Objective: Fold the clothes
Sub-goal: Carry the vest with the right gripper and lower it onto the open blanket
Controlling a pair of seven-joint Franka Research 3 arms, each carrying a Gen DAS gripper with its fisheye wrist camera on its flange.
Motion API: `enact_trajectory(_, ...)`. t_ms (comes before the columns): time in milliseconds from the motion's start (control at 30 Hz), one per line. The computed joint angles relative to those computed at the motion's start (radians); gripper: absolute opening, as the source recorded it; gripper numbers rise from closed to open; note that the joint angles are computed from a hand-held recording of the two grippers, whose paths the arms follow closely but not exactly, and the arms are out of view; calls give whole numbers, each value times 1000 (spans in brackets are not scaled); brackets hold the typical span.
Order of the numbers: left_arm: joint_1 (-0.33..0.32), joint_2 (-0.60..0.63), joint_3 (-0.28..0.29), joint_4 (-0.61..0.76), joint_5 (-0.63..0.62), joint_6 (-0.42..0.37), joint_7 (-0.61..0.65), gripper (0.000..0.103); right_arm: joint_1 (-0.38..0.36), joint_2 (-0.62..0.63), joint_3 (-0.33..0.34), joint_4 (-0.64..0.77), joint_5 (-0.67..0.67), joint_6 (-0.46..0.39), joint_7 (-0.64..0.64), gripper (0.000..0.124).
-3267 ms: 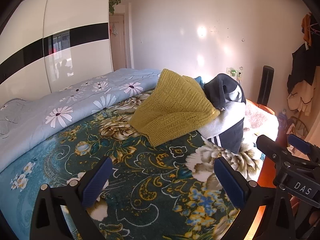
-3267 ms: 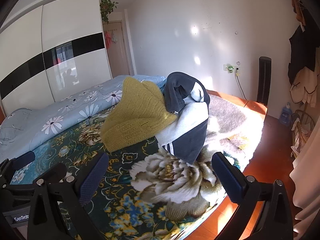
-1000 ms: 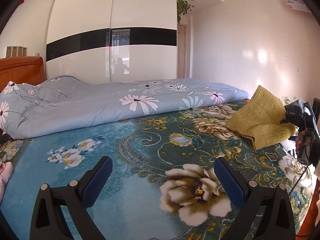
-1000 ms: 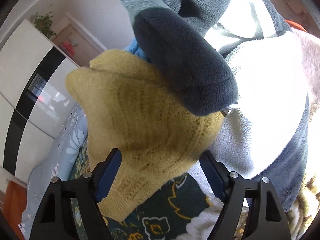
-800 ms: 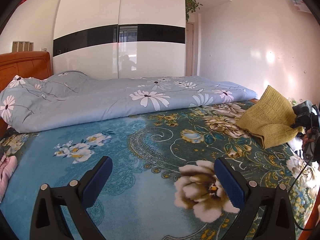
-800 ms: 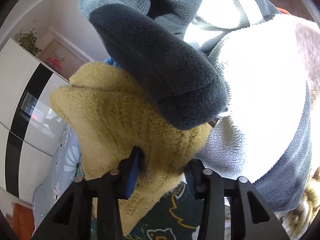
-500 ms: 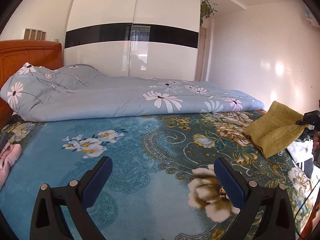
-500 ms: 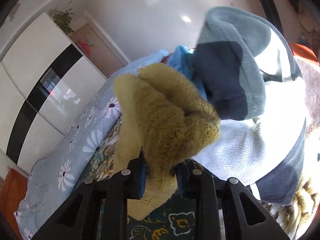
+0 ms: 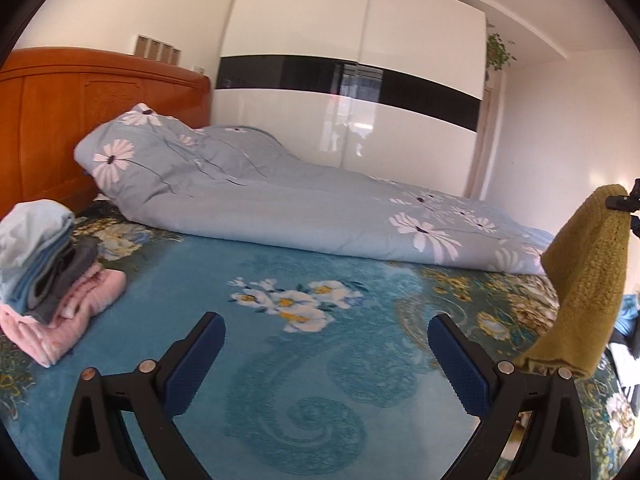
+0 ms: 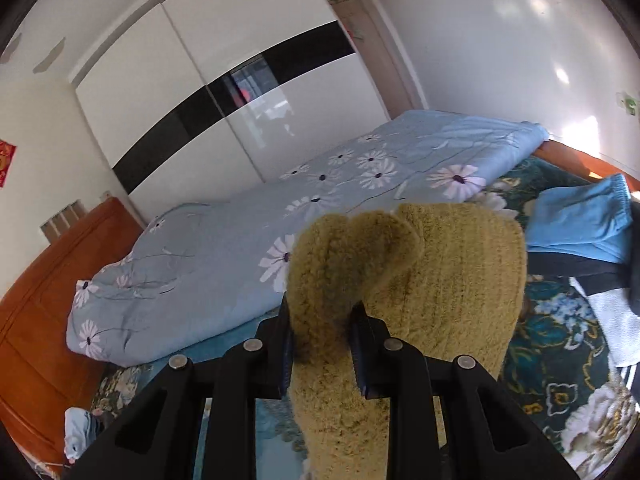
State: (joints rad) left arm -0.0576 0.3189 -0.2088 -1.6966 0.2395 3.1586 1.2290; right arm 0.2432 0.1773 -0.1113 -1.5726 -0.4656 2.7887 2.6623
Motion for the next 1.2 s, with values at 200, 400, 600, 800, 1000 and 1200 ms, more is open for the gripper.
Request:
enact_trajectory(200,-137,-68,313,-69,115,58,-246,103,-46,177,206,209,382,137,-368,25)
enact_trajectory(400,93,-82,133,-100,88,57,-196,103,-180,191,476,133,744,174,-703,25)
enact_trajectory(600,230,-20,-52,-38,-21,-46,32,103,-56,120,243,-91,668,-4,-514,25)
enact_trajectory(800,229,3,-90,-7,-135,-115,161,103,-56,73,164,-274,823,7,-468,31)
enact_trajectory(1000,247,20,-138,11,-253,-157,287,103,105,2,-27,-245,227,-196,-56,36)
enact_trajectory(1200,161,26,-61,32,-244,-206,291,103,102,98,152,-58,274,-268,-444,49)
